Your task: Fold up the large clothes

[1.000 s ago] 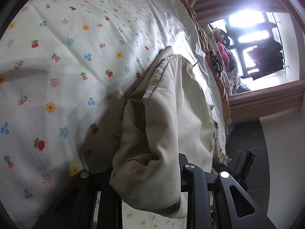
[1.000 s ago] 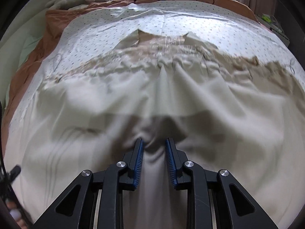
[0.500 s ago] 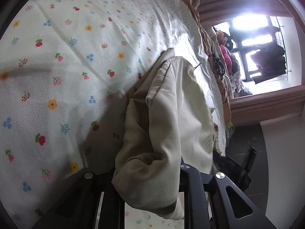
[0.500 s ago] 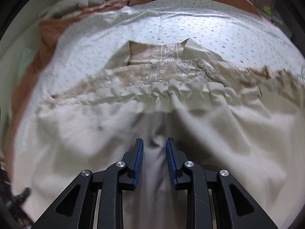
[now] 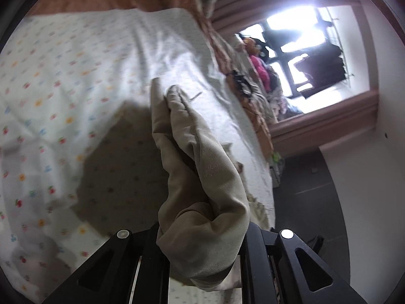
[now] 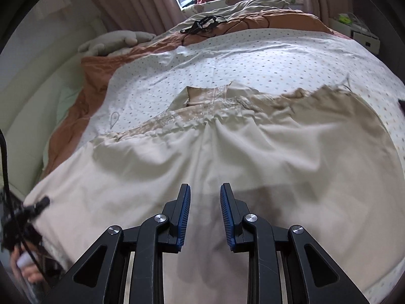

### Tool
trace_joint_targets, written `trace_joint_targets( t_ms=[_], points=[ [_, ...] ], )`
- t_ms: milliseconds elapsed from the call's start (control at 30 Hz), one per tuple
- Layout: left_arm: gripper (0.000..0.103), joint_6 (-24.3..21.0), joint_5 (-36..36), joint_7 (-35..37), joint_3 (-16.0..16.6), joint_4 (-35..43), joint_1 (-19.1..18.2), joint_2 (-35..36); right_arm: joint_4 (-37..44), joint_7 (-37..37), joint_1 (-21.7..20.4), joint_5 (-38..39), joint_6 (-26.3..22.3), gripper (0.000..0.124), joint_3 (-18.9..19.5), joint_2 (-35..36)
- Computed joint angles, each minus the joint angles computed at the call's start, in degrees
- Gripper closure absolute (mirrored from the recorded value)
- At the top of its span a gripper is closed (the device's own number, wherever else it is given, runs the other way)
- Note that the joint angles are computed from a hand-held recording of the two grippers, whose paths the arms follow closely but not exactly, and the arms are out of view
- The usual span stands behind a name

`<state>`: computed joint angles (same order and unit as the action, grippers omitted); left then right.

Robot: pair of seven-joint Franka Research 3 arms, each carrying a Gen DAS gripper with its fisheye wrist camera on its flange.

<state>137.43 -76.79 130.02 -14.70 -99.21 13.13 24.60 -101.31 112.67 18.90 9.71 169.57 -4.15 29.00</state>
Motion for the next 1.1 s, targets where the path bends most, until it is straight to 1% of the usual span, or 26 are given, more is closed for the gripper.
trace_joint_targets(
  t_ms=[67,133,167,333,433,500,667,700,733,800,833,867,900,933,1000,1033,1100],
  points=[
    [0.09,-0.6,0.1,0.4,-0.4,0.9,-0.2,-0.4,-3.4,-0.5,-0.4,1.0,2.5,0.099,1.0,-1.8],
    [0.09,-0.7,0.5,0.5,-0.5,1.8,-0.7,-0.7,-6.0,-1.8,-1.6,2.9,4.8,0.099,3.0,-3.1],
    [0.09,-0.8,0.5,0.6,-0.7,2.3,-0.9,-0.8,-7.4,-2.9,-2.8,4.5,5.9,0.099,4.8,-3.7],
    [0.09,-1.1,0.2,1.6,-1.4,3.8,-2.2,-1.9,-10.6,-8.4,-6.5,10.2,8.9,0.099,11.1,-4.4],
    [0.09,-0.8,1.0,1.9,-1.5,4.4,-3.5,-2.8,-12.7,-13.0,-10.5,14.5,11.4,0.099,17.0,-4.7],
    [0.09,-0.6,1.4,1.9,-1.7,5.1,-4.4,-3.0,-13.5,-17.0,-14.9,17.1,13.5,0.099,22.9,-3.9],
    [0.09,0.0,2.1,2.4,-2.3,6.5,-6.4,-3.6,-14.6,-22.5,-24.2,20.0,16.4,0.103,34.8,-0.7],
    [0.09,0.3,2.2,2.6,-2.5,6.6,-6.8,-3.9,-14.6,-22.9,-24.9,19.9,16.5,0.103,35.7,-0.1],
    [0.09,0.6,2.4,2.6,-2.6,6.7,-7.3,-4.0,-14.5,-22.8,-24.5,19.9,15.9,0.103,35.6,0.5],
    [0.09,1.1,3.6,2.1,-2.9,7.6,-8.6,-4.0,-14.1,-21.9,-22.0,20.5,14.7,0.103,33.1,0.8],
    [0.09,1.3,4.7,1.5,-3.0,8.3,-9.3,-3.8,-14.4,-20.2,-22.7,19.2,15.1,0.103,33.6,1.3],
    [0.09,1.8,5.6,1.3,-3.2,8.7,-10.0,-3.7,-14.5,-22.5,-24.8,21.9,16.0,0.103,36.2,2.1],
    [0.09,2.3,6.5,1.0,-3.5,9.1,-10.7,-3.7,-14.9,-22.9,-27.0,22.1,16.6,0.104,38.6,2.7],
    [0.09,2.7,7.3,0.8,-3.8,9.5,-11.3,-3.6,-15.4,-23.5,-30.1,22.0,16.9,0.104,41.7,3.4],
    [0.09,2.8,8.2,0.8,-4.5,10.2,-12.0,-3.5,-16.4,-24.1,-34.1,21.3,17.3,0.104,45.4,3.9],
    [0.09,2.9,8.7,0.8,-4.7,10.7,-12.3,-3.3,-17.7,-24.5,-37.3,20.8,18.3,0.104,48.5,4.1],
    [0.09,3.0,10.6,0.0,-5.2,12.5,-13.5,-2.4,-20.0,-24.3,-42.7,18.9,20.4,0.104,53.3,4.6]
  ],
)
